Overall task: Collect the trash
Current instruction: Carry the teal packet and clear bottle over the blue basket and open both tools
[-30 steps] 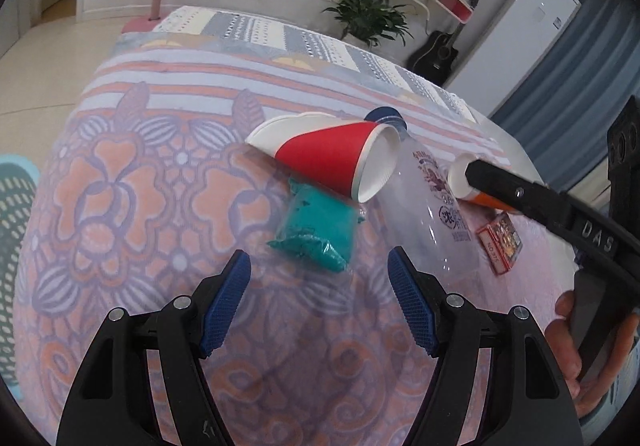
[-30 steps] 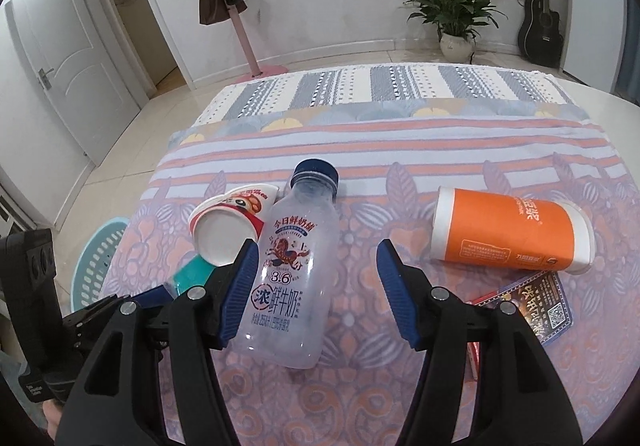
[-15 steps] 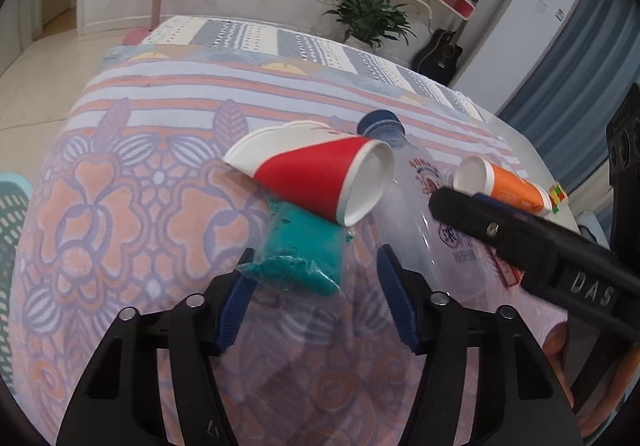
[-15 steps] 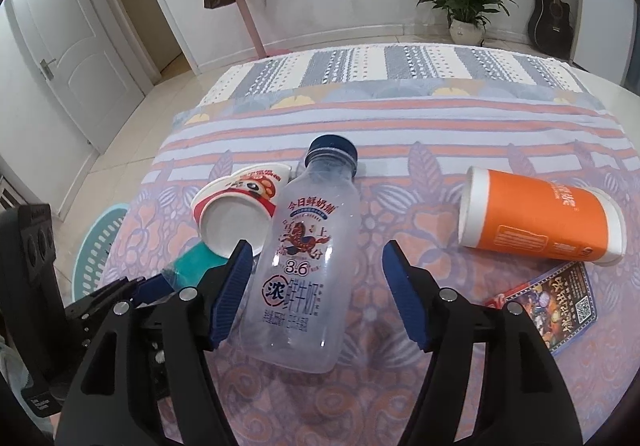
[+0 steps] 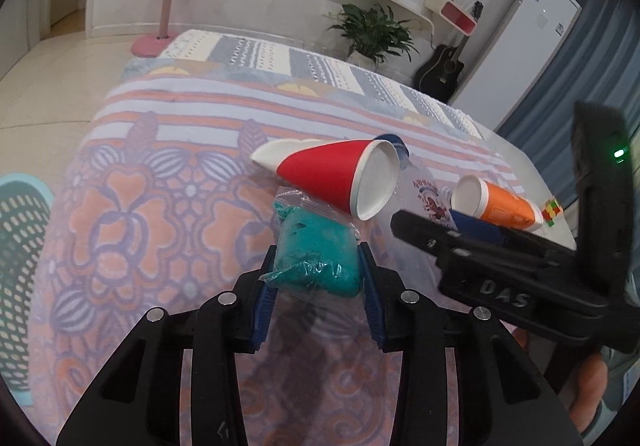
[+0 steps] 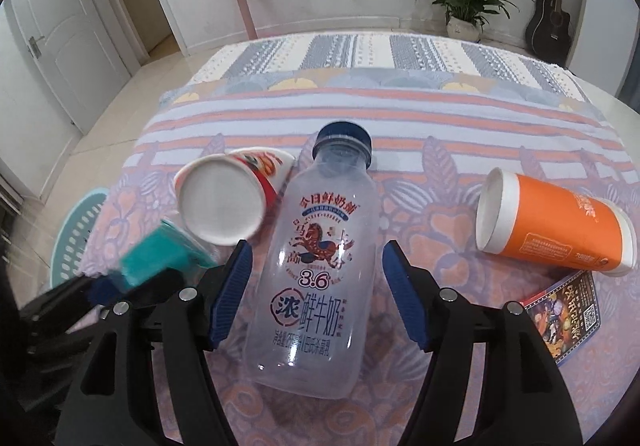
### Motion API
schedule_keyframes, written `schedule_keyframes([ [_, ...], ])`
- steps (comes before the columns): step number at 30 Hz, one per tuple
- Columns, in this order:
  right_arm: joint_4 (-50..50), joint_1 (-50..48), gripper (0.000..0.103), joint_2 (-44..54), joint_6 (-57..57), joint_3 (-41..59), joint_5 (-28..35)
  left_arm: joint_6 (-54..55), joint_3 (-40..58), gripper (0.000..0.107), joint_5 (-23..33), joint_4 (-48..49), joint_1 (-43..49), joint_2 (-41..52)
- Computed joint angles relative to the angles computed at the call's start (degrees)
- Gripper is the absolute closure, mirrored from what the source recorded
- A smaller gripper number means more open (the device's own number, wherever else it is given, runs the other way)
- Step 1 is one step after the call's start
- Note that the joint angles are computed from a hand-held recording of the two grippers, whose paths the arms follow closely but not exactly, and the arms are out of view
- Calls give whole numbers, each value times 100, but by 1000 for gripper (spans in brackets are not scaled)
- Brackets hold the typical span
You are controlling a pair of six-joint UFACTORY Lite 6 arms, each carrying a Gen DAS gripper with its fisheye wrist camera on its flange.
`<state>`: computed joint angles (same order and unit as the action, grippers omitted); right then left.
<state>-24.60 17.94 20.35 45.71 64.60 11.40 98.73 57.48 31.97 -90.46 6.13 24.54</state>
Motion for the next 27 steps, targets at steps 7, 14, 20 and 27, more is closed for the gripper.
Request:
schedule_keyframes([
  [7,670,-158,49,97,-648,-10,-60,-37,-58,70,222,49,325,-207],
  [14,115,-254,50,-510,-24,-322,-214,-185,-41,70,762,221,907,-483],
  [20,-211,-49,50,-976,420,-183,-28,-419,61,70,1259,401,1575,-752],
  [27,-1216,799,50,-1072,1473,556,300,-708,376,70,1961,604,2688,-859],
])
